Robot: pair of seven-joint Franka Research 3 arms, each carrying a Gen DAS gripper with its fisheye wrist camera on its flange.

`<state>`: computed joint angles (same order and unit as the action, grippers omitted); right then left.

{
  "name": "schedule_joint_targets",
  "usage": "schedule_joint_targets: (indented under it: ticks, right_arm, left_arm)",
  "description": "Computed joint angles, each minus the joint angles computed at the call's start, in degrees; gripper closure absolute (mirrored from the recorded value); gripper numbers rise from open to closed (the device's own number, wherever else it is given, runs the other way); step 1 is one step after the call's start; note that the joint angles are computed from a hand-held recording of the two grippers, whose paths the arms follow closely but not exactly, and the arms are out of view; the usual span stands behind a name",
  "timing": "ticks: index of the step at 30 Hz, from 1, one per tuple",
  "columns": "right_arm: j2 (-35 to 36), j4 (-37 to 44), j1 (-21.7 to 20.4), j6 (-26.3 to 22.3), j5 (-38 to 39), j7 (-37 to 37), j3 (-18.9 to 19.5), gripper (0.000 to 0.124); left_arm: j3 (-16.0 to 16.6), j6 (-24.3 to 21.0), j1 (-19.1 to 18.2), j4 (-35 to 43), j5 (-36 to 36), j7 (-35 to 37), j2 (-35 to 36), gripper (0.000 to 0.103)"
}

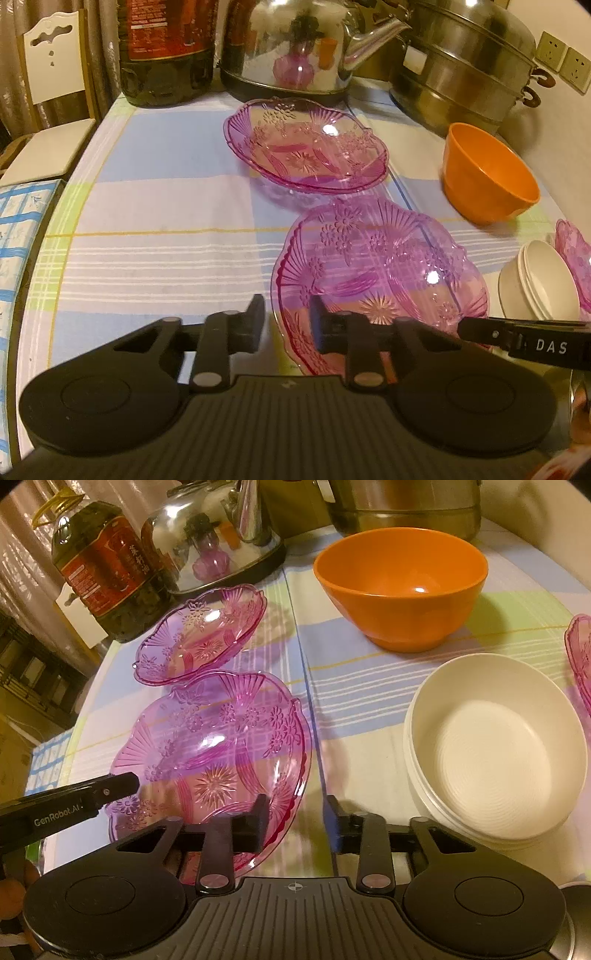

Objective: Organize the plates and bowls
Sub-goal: 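Lift the pink plate with both grippers toward the pink plate by the wall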

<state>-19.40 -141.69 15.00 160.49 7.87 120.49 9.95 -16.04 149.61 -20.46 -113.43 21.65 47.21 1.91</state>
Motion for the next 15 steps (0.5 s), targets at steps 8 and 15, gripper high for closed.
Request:
schedule_joint_targets:
  ticks: [8,15]
  right_arm:
    - [0.0,-0.1,0.3,0.7,0.7,-0.4,-0.2,0.111]
    - [-0.7,-0.3,0.2,0.8,0.4,-0.3,-0.1,0.112]
  left_arm:
    - [-0.1,-0.9,-0.1,0.3,0.0,-0.5,0.0,0.094]
    - [-0.3,-1.6,-0.3,-0.4,0.1,-0.8,-1.2,0.094]
